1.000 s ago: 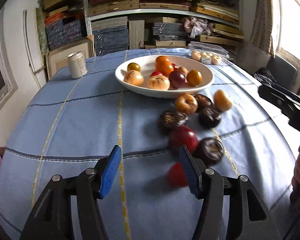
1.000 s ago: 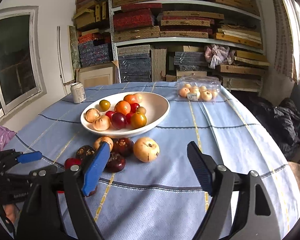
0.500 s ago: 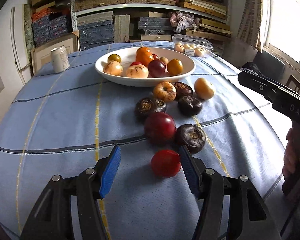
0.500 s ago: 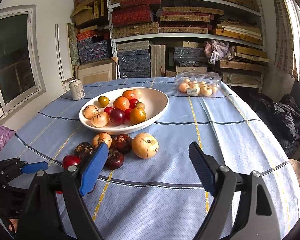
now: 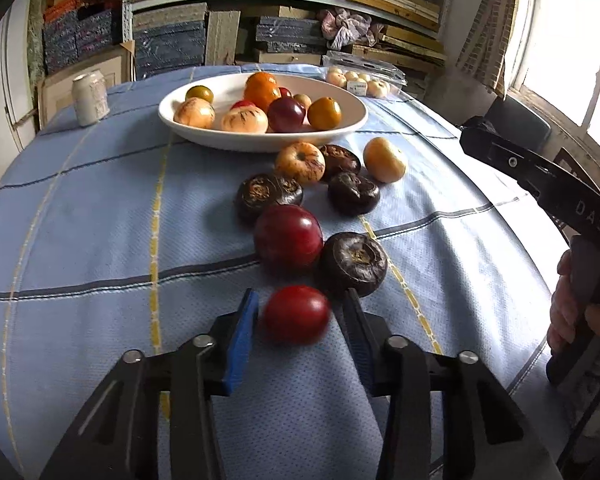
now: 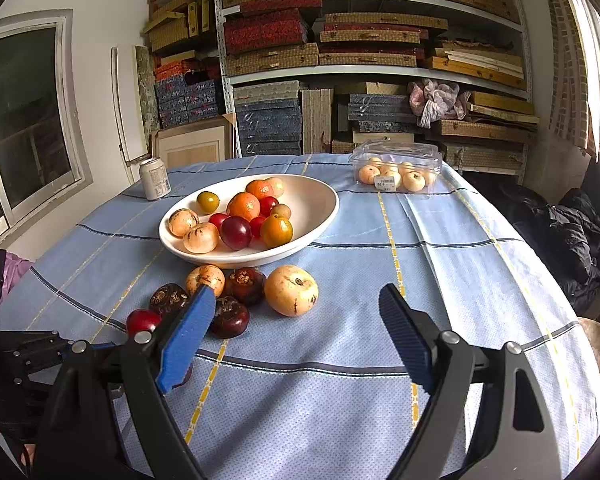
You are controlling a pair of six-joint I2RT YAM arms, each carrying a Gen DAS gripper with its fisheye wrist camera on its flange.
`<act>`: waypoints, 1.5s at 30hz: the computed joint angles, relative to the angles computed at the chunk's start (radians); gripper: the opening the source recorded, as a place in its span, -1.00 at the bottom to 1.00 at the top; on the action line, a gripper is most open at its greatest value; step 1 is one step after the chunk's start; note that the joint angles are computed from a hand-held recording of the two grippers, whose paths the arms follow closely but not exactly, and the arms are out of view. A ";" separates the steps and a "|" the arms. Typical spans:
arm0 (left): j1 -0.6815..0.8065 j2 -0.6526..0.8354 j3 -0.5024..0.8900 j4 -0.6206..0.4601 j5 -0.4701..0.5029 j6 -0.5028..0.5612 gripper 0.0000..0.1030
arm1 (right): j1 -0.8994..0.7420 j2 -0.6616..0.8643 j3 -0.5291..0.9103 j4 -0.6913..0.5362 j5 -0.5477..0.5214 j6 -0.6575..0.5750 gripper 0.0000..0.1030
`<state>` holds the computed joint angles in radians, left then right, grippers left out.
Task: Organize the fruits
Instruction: 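Grasp a red tomato with the left tool while the right tool grasps a dark brown fruit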
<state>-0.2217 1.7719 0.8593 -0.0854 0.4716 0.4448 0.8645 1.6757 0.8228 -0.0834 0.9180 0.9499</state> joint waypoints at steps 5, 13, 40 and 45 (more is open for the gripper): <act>-0.003 0.012 0.011 -0.016 -0.004 0.006 -0.35 | -0.001 0.000 0.002 -0.003 -0.002 0.002 0.60; 0.027 -0.024 -0.026 0.086 -0.086 -0.039 -0.36 | -0.012 0.004 0.002 0.027 -0.058 -0.033 0.60; 0.085 0.027 0.048 0.106 -0.099 -0.046 -0.36 | -0.023 0.298 0.314 -0.031 -0.407 -0.156 0.15; 0.084 0.035 0.059 0.095 -0.099 -0.047 -0.36 | -0.029 0.322 0.350 -0.060 -0.421 -0.168 0.08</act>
<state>-0.1377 1.8068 0.9182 0.0096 0.3725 0.3977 0.8352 1.9980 1.1728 -0.1435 0.4975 0.7818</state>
